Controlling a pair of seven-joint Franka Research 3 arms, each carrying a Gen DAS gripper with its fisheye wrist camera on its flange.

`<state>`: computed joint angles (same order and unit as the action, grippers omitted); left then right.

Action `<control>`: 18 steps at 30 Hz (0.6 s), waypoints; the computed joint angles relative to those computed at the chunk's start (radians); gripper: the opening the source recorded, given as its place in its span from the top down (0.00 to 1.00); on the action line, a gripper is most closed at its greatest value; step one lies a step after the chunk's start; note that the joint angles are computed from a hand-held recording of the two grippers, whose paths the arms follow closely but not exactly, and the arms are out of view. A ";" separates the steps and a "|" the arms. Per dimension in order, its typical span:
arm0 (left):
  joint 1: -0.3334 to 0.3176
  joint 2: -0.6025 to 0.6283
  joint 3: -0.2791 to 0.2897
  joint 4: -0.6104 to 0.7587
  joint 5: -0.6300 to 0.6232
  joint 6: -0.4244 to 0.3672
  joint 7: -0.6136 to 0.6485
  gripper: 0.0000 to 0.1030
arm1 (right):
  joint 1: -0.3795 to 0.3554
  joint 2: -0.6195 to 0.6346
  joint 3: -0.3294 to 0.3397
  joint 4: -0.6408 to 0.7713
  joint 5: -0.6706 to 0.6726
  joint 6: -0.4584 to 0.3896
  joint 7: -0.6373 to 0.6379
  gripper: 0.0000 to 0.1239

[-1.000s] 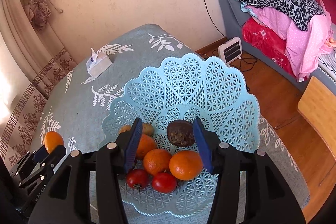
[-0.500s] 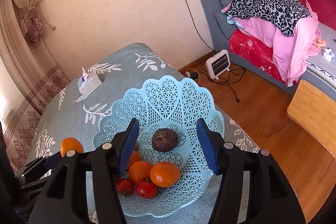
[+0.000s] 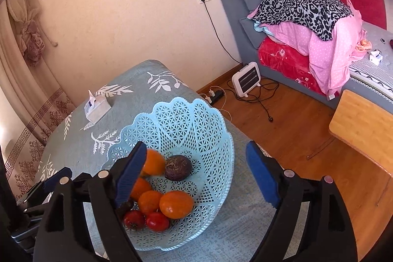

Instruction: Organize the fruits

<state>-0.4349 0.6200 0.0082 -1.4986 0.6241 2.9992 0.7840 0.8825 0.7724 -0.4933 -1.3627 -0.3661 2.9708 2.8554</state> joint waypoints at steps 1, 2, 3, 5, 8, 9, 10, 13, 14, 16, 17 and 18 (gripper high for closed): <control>-0.055 -0.008 0.076 -0.008 0.042 -0.002 -0.064 0.13 | 0.009 -0.002 -0.008 -0.004 -0.006 0.001 0.001 0.29; -0.103 -0.015 0.143 -0.016 0.095 -0.005 -0.128 0.12 | 0.020 -0.004 -0.020 -0.010 -0.016 0.002 0.003 0.28; -0.150 -0.021 0.206 -0.023 0.159 -0.011 -0.198 0.09 | 0.030 -0.004 -0.027 -0.011 -0.026 0.003 0.001 0.26; -0.229 -0.033 0.306 -0.037 0.284 -0.034 -0.324 0.09 | 0.048 -0.003 -0.040 -0.008 -0.048 0.000 -0.005 0.23; -0.275 -0.056 0.359 -0.062 0.414 -0.068 -0.437 0.08 | 0.091 0.001 -0.073 -0.006 -0.100 -0.019 -0.009 0.21; -0.286 -0.064 0.370 -0.070 0.454 -0.077 -0.472 0.07 | 0.109 0.004 -0.087 -0.003 -0.124 -0.035 -0.003 0.20; -0.293 -0.073 0.376 -0.079 0.488 -0.087 -0.501 0.07 | 0.123 0.006 -0.096 -0.001 -0.150 -0.050 0.002 0.20; -0.300 -0.099 0.375 -0.104 0.567 -0.120 -0.565 0.05 | 0.146 0.010 -0.091 0.010 -0.230 -0.097 -0.012 0.19; -0.300 -0.108 0.371 -0.112 0.589 -0.130 -0.585 0.05 | 0.149 0.010 -0.084 0.012 -0.253 -0.109 -0.019 0.19; -0.295 -0.128 0.360 -0.132 0.627 -0.147 -0.619 0.05 | 0.140 0.005 -0.051 0.014 -0.283 -0.117 -0.035 0.19; -0.292 -0.137 0.352 -0.141 0.642 -0.158 -0.631 0.05 | 0.127 0.003 -0.028 0.018 -0.289 -0.118 -0.045 0.19; -0.287 -0.145 0.343 -0.149 0.654 -0.171 -0.639 0.05 | 0.113 0.004 -0.002 0.027 -0.295 -0.123 -0.058 0.19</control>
<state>-0.7223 0.4753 0.3513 -1.6474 1.2778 2.8282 0.1452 0.9954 0.7764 -0.4957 -1.3361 -0.6610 2.8480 2.7970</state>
